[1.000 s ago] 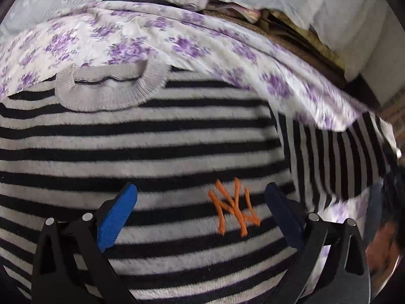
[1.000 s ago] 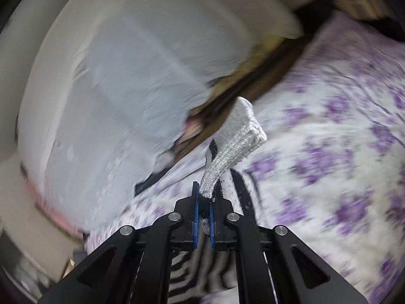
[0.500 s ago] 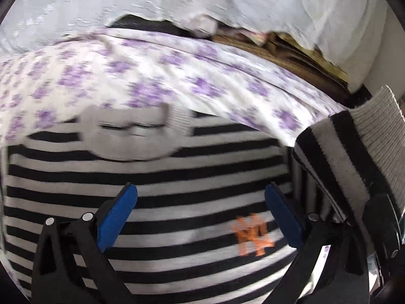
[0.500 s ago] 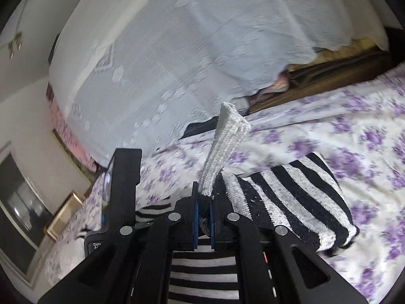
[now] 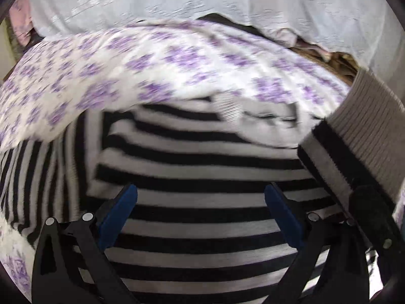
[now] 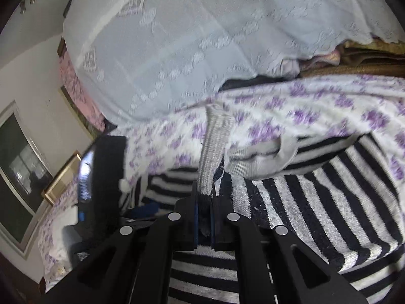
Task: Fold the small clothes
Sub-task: 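Lay the grey cuff onto the sweater body near the collar with the right tool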
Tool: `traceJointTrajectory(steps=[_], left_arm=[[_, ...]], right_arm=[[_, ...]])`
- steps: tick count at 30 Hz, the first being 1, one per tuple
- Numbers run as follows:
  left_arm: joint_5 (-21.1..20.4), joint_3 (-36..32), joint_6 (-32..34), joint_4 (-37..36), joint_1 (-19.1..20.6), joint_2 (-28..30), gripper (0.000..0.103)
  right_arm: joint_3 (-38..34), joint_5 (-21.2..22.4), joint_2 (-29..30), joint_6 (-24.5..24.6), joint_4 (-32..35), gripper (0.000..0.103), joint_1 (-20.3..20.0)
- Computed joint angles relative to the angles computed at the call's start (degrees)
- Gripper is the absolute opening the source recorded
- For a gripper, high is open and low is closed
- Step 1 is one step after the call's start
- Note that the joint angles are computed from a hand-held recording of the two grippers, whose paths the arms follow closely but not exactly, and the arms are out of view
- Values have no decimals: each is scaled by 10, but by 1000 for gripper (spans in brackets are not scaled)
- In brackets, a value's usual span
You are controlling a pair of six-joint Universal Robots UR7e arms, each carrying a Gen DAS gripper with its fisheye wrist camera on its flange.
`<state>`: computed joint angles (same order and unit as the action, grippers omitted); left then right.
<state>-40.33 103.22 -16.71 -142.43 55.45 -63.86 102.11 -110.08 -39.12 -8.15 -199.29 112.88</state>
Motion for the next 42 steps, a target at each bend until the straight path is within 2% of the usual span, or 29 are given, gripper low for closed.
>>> traceJointTrajectory(steps=[1, 2, 3, 4, 5, 6, 8, 10, 13, 15, 17, 21, 24, 25, 26, 27, 28, 29, 30, 31, 32, 33, 36, 38, 40, 41, 42], left_arm=[[17, 4, -12, 8, 4, -6, 98], [10, 6, -8, 0, 10, -11, 98], [-21, 16, -2, -29, 21, -27, 98], [-43, 18, -3, -37, 27, -35, 98], [-67, 19, -10, -47, 33, -45, 98], [-89, 20, -21, -54, 38, -55, 98], [-104, 27, -32, -70, 36, -67, 98], [-78, 44, -23, -96, 19, -76, 98], [-25, 68, 27, -150, -18, -79, 98], [-4, 84, 72, -200, -43, -75, 98], [6, 86, 101, -213, -54, -72, 98], [-1, 87, 113, -163, -56, -53, 98], [-13, 82, 104, -120, -40, -32, 98], [-13, 76, 101, -99, -34, -23, 98], [3, 68, 84, -63, -28, -8, 98], [13, 63, 71, -42, -25, -1, 99], [11, 63, 67, -39, -22, 2, 99], [9, 67, 72, -53, -24, 0, 99], [5, 70, 78, -59, -27, -5, 99], [2, 75, 89, -71, -31, -7, 99], [0, 80, 102, -88, -35, -8, 99], [8, 87, 118, -104, -41, -6, 99], [33, 94, 139, -128, -47, 3, 99], [26, 90, 136, -125, -43, 2, 99], [23, 78, 116, -94, -38, 3, 99], [20, 67, 97, -61, -30, 7, 99], [5, 60, 89, -46, -23, 7, 99]], right_arm=[[0, 2, 3, 1, 3, 17, -3], [-1, -1, 7, 3, 9, 26, -4], [-3, -13, 9, 5, 30, 35, -4], [-3, -19, 9, 5, 52, 49, -6], [1, -23, 9, 3, 59, 54, -7], [3, -32, 9, 0, 59, 54, -6], [12, -44, 4, -6, 60, 59, -4], [33, -32, -13, -8, 65, 61, -6], [68, 2, -46, -21, 76, 63, -9], [86, 25, -65, -31, 87, 63, -12], [95, 29, -74, -32, 85, 63, -13], [102, 0, -87, -10, 59, 63, -26], [100, 32, -113, 52, 68, 58, -68], [98, 26, -120, 71, 65, 52, -83], [95, -2, -125, 85, 59, 41, -95], [98, -13, -131, 98, 56, 30, -111], [106, 0, -142, 115, 55, 0, -132], [119, 37, -158, 137, 57, 0, -158], [138, 97, -174, 172, 49, 0, -186], [148, 133, -182, 184, 45, 0, -202], [153, 144, -188, 173, 47, 0, -206], [150, 132, -189, 156, 50, 0, -201], [132, 48, -171, 135, 26, 13, -155], [110, 22, -156, 106, 25, 39, -133], [77, -1, -138, 98, 49, 41, -125], [66, -6, -135, 104, 65, 36, -128], [55, -9, -129, 114, 81, 27, -136]])
